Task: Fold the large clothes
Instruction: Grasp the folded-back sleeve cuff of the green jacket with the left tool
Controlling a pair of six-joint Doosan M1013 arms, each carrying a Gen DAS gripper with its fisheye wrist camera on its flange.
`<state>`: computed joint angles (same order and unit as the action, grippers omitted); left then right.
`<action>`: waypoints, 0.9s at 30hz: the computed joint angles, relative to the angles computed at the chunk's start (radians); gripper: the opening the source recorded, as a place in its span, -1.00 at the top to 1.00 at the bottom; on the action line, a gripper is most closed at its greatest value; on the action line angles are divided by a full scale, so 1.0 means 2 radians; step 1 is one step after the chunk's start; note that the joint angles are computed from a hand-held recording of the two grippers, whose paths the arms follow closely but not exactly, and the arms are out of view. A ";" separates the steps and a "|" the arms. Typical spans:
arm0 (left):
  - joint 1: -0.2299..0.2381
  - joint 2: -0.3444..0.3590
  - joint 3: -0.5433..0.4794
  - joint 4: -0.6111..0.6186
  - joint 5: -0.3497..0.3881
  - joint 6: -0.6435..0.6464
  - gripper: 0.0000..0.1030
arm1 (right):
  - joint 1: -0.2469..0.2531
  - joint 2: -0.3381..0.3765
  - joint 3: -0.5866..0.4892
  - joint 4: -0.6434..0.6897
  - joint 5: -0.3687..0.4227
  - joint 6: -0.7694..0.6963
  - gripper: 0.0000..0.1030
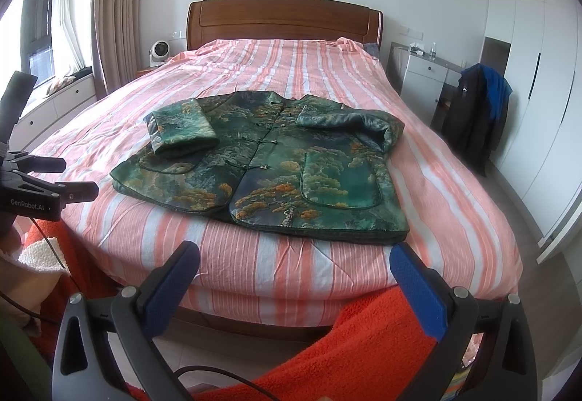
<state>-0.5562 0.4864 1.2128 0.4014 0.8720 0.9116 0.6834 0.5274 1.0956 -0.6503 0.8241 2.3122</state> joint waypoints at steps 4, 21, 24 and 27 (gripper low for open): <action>0.014 0.000 0.005 -0.015 -0.007 0.011 -0.99 | 0.000 0.000 -0.001 0.003 0.002 -0.002 -0.99; 0.156 0.143 -0.138 -0.360 0.090 0.227 0.31 | -0.034 -0.006 0.013 0.056 0.003 0.061 -0.99; 0.147 0.113 -0.100 -0.315 0.052 0.189 0.79 | -0.030 -0.005 0.015 0.052 0.016 0.057 -0.99; 0.147 0.076 -0.045 -0.322 0.013 0.181 0.82 | -0.030 -0.002 0.014 0.057 0.020 0.049 -0.99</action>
<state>-0.2617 0.6384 1.1224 -0.2435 0.8978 1.2729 0.6228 0.5239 1.1233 -0.5367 0.8634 2.4103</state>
